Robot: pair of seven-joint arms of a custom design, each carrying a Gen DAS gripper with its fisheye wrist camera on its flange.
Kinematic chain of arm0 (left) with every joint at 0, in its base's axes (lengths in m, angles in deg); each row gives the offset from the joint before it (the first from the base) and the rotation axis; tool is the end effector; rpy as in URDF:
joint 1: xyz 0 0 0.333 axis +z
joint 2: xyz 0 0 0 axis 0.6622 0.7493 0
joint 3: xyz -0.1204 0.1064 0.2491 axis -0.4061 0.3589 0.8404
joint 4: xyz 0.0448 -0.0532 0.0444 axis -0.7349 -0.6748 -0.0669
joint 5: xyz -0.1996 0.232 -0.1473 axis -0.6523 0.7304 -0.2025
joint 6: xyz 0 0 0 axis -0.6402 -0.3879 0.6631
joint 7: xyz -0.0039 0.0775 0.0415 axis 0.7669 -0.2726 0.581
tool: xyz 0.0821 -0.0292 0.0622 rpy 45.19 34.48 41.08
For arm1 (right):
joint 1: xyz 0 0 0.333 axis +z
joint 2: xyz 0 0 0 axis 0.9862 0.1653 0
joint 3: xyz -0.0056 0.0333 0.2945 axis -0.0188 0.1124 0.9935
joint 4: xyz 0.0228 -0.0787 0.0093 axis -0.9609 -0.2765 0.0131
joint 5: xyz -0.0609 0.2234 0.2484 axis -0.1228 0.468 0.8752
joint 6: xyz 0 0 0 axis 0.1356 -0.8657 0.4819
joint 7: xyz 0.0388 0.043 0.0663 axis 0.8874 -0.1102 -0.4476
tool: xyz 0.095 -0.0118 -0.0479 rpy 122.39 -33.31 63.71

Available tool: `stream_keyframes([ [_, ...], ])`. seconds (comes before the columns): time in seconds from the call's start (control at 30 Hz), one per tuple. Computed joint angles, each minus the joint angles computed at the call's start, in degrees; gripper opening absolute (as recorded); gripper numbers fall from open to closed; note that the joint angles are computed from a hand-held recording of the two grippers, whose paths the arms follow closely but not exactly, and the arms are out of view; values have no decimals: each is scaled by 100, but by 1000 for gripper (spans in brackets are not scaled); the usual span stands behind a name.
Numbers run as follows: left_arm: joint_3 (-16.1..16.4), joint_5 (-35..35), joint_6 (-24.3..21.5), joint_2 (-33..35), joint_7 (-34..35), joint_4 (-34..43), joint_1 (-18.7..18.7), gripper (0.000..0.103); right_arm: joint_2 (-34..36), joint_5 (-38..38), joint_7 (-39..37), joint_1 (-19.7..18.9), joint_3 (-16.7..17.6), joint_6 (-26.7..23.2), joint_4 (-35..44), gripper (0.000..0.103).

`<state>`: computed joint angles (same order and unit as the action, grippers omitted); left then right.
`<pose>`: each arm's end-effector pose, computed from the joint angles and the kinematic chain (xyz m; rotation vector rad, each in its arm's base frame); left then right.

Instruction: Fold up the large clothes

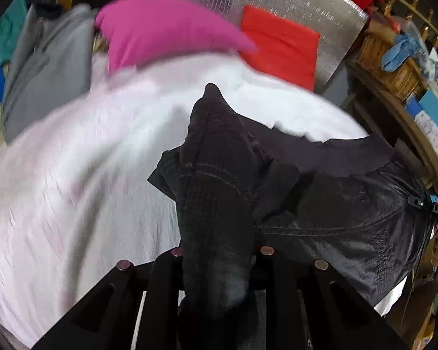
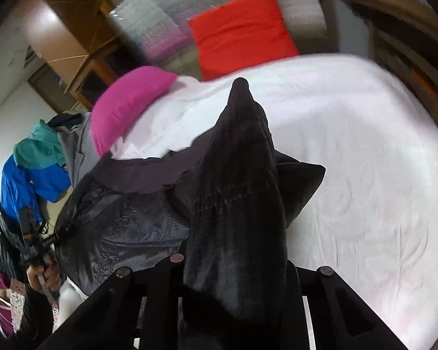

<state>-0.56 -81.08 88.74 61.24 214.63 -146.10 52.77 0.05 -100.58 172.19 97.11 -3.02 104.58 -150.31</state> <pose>0.6709 0.0405 0.4831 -1.5541 2.4343 -1.0230 0.4711 0.1896 0.5073 -1.2619 2.1039 -0.3081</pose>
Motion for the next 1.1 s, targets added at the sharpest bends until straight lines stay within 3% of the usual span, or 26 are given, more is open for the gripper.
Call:
stream_keyframes([
  [0.07,115,208,229,42,-171,-305,-130,22,148,-270,615,-83,82,232,-296,24],
  [0.13,130,261,444,29,-132,-586,-149,35,223,-311,1035,-105,78,416,-564,38],
  [0.2,156,318,659,-67,-128,-746,-180,47,151,-922,1848,-198,174,136,-637,73],
  [0.3,254,496,798,-293,-266,-832,-202,52,-298,-1757,2668,-283,339,-322,-711,75],
  [0.4,224,269,1659,-889,-17,-1585,-154,57,-697,-2897,3771,-352,776,-1141,-451,75],
  [0.47,26,-38,2159,-1259,240,-2067,-33,59,-642,-3559,4286,-257,992,-1287,-174,80],
  [0.57,33,-739,2791,-1977,1038,-3124,-196,63,-272,-3952,4250,72,1119,-1620,218,81],
  [0.67,110,-845,3301,-2216,1258,-3725,-404,63,293,-3891,4312,349,1032,-1693,380,81],
  [0.8,322,-11,3354,-2015,682,-3921,-593,63,353,-3977,4732,592,770,-1493,-39,82],
  [0.97,282,-109,3494,-1951,741,-3962,-579,66,498,-3548,4183,791,660,-1800,236,86],
  [1.1,284,-61,3380,-1938,647,-3902,-574,66,574,-3462,4166,886,624,-1938,396,86],
])
